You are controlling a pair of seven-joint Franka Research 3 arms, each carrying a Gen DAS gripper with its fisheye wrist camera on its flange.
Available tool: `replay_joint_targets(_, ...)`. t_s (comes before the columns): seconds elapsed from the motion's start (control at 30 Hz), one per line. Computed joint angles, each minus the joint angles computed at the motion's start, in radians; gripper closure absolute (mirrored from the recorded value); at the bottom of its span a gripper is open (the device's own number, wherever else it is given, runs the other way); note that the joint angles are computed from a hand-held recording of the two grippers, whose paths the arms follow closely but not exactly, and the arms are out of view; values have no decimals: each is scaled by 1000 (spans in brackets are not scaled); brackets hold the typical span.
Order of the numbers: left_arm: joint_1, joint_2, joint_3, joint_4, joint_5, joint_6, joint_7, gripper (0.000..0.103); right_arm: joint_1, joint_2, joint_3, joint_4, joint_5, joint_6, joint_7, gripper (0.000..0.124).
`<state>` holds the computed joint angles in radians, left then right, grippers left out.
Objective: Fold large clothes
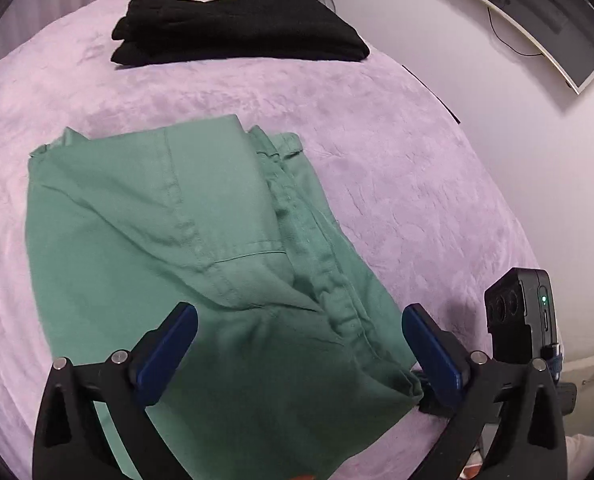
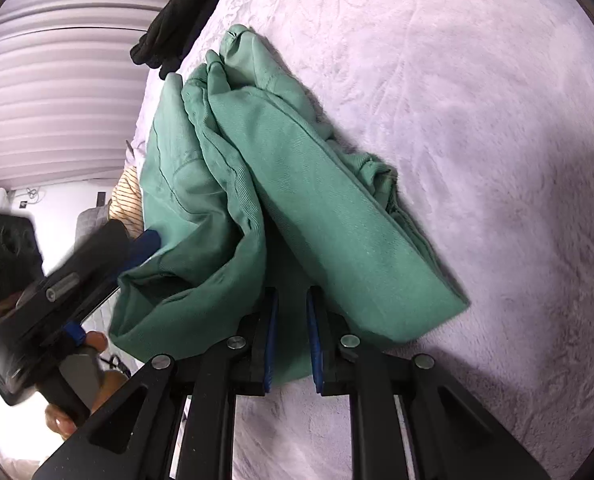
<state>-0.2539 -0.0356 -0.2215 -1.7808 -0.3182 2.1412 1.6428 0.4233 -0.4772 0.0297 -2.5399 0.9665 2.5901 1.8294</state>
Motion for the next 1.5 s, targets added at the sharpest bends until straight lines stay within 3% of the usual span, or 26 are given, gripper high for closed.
replay_joint_targets(0.07,11,-17,9,-10,21,3,-28,1,5,-16,-6,-8,25,18,-8,95)
replay_joint_targets(0.13,29,-56,25,-47,51,22,-55,1,45,-1,-33,2,144,74,-80,64)
replay_joint_targets(0.27,79,-107,64,-115,137,54,-153,1,93,4,-86,7,439,117,-303,60)
replay_joint_targets(0.4,130,-108,92,-161,208,48,-248,1,67,104,-100,94,576,42,-429,60)
replay_joint_targets(0.53,163,-99,105,-213,247,45,-314,1,16,285,-87,274,506,-90,-436,55)
replay_joint_targets(0.63,171,-102,111,-238,219,66,-325,1,-28,406,-46,427,279,-174,-319,59)
replay_joint_targets(0.67,172,-100,106,-236,233,67,-332,1,-40,436,-28,475,184,-181,-283,68)
replay_joint_targets(0.7,171,-98,102,-230,249,65,-337,1,-51,456,-11,515,97,-187,-254,107)
replay_joint_targets(0.73,169,-92,97,-219,262,63,-334,1,-62,460,2,536,65,-185,-251,117)
replay_joint_targets(0.8,160,-79,91,-196,262,72,-315,1,-81,425,20,527,130,-141,-343,118)
replay_joint_targets(0.9,141,-46,78,-152,237,88,-287,1,-101,368,21,495,117,-100,-356,119)
replay_joint_targets(1.1,115,70,44,-62,234,70,-306,0,-153,352,4,403,-70,-131,-162,116)
replay_joint_targets(1.2,126,60,49,-71,199,64,-297,0,-162,320,-8,355,-21,-141,-120,112)
replay_joint_targets(1.27,133,49,53,-72,211,55,-278,0,-173,283,1,341,-111,-127,-72,111)
replay_joint_targets(1.33,136,42,56,-63,251,60,-279,0,-185,247,21,345,-250,-101,-21,107)
replay_joint_targets(1.43,142,71,61,-21,318,81,-328,1,-162,270,2,419,-268,-91,-92,107)
replay_joint_targets(1.47,145,95,63,9,328,74,-352,1,-157,289,-9,447,-255,-108,-125,103)
replay_joint_targets(1.5,148,115,64,31,334,71,-374,1,-159,328,-7,496,-278,-129,-126,90)
